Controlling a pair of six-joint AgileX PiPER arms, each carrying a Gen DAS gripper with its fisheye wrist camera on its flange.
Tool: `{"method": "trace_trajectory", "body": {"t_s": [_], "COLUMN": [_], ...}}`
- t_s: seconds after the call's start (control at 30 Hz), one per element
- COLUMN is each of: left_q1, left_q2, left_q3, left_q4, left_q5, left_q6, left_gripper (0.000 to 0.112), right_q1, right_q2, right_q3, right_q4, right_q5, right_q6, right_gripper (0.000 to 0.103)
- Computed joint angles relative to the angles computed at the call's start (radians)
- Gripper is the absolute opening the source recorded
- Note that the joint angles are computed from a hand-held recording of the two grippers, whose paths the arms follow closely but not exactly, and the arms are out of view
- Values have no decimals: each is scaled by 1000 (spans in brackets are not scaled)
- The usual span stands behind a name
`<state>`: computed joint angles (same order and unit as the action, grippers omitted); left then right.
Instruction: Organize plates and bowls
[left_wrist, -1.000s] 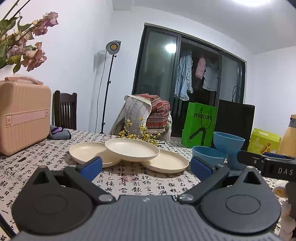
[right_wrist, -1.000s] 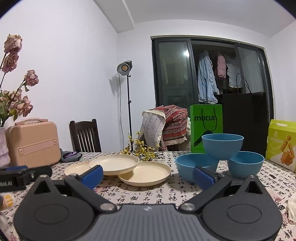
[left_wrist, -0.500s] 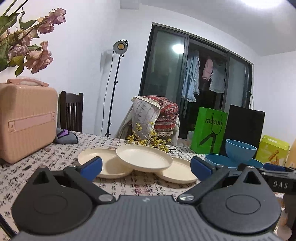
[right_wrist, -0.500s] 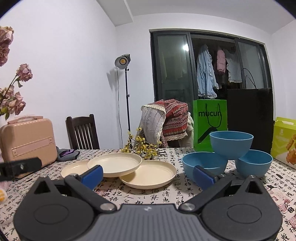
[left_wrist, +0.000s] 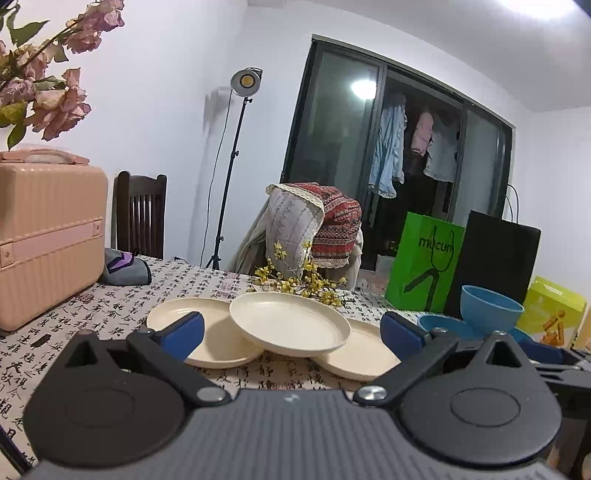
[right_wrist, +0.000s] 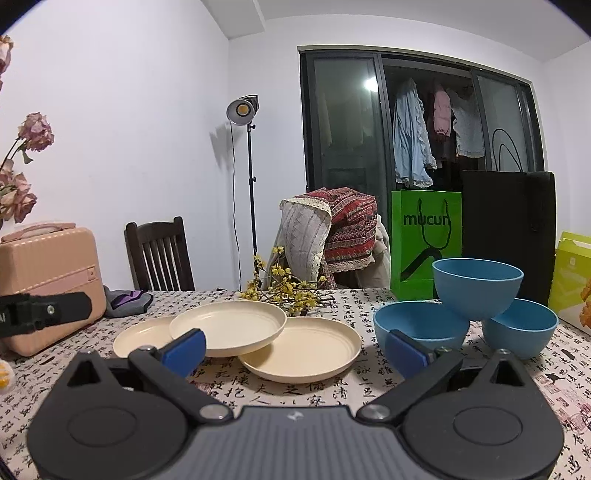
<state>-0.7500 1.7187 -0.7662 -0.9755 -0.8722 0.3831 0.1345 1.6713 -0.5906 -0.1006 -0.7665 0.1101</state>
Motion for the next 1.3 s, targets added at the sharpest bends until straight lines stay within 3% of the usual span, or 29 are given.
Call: {"method": "trace_trajectory", "body": {"t_s": [0.33,0.67,0.8,1.0,1.3], "left_q1": [85,238,282,308,322], "left_q2": [79,219,251,259,253], "left_q3": [-159,-225,-261,-263,-251], "left_q4": [-11,182,172,145,111], "left_q5": [68,124,194,210,184], "left_q6": [35,-215,-214,-206,-213], "left_gripper": [103,103,103,103,103], "right_q1": [4,-2,-7,8,40], "right_q2": [86,173,196,219,248], "right_q3": [-138,-272,-304,-352,-460], "right_q4": [16,22,10,39,39], "right_q5": [69,166,179,192,277], "right_q6": [2,-12,4,-19,-19], "right_gripper": [103,103,103,103,103]}}
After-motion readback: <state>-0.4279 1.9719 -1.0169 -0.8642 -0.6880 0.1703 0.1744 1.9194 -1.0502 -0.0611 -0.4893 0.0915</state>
